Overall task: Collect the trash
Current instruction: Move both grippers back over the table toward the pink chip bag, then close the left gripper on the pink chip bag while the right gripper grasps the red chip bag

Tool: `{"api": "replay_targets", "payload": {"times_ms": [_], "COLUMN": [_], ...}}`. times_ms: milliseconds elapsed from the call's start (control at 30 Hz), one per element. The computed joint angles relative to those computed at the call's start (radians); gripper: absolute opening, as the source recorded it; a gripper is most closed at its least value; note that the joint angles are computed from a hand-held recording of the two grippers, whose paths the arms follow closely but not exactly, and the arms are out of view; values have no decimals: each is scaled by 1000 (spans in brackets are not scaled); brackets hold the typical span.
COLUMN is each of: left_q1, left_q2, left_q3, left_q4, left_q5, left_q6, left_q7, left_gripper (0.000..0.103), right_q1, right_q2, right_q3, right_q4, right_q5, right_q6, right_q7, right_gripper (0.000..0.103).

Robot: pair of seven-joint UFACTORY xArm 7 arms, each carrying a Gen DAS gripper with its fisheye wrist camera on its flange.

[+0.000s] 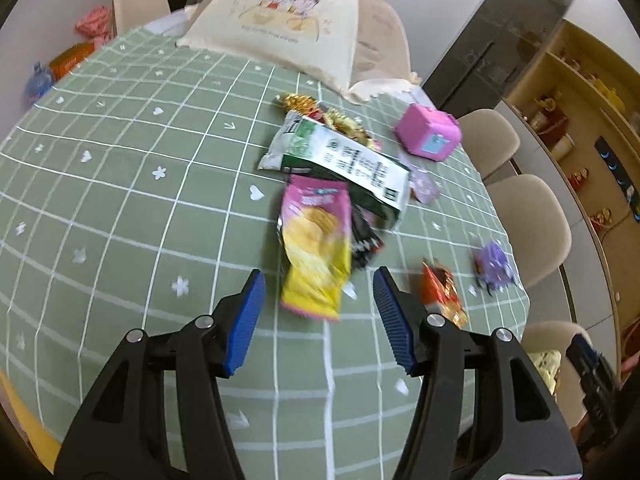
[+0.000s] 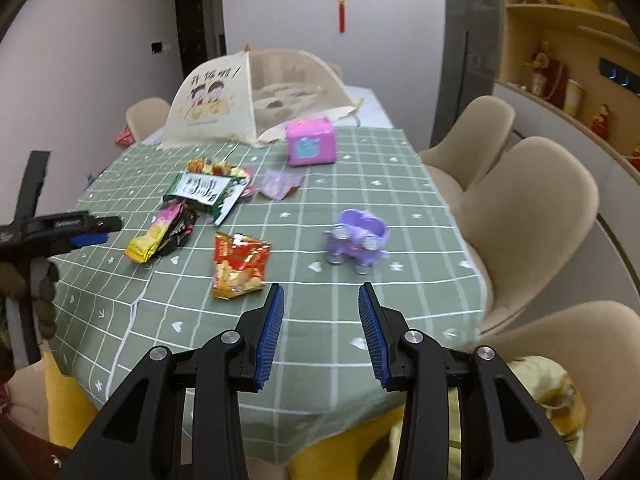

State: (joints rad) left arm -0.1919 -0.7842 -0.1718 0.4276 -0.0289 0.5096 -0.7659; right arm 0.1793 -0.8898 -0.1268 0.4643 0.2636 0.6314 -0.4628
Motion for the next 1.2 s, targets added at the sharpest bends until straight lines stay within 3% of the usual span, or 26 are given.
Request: {"api": "replay_targets", "payload": {"times_ms": [67,300,600,667,700,800,1000,1200], "left_q1": [-2,-7,28,26,13,-8,-35,-41], "left_q2": [74,266,341,348,348,315,166,57], "left_q3": [41,71,34,40,53,69,73,55], "left_q4": [14,78,112,117,118,97,54,22], "left_q5": [-8,-30,4,3,-10,-32,-52,-57], "left_q6": [-39,-75,-114,-110,-99,-109,-67,22], "left_q7": [39,125,109,108,123,153,207,212], "left_gripper": [54,54,54,36,18,6,3,3], "right_q1": [9,24,77,88,97,135,178,174], "right_q2": [34,155,230,242,248,275,371,494], "right_q3": [15,57,47,44,40,16,-10,19], "right_q4": [9,36,54,56,58,67,118,180], "right_q5": [9,22,61,74,85,138,260,382], "right_q6": [-6,-51,-50,-52,-54,-57,-45,-83], "right_q7": [18,97,87,75,65,22,-78,-127], "right_gripper": [37,37,37,37,37,37,37,37]}}
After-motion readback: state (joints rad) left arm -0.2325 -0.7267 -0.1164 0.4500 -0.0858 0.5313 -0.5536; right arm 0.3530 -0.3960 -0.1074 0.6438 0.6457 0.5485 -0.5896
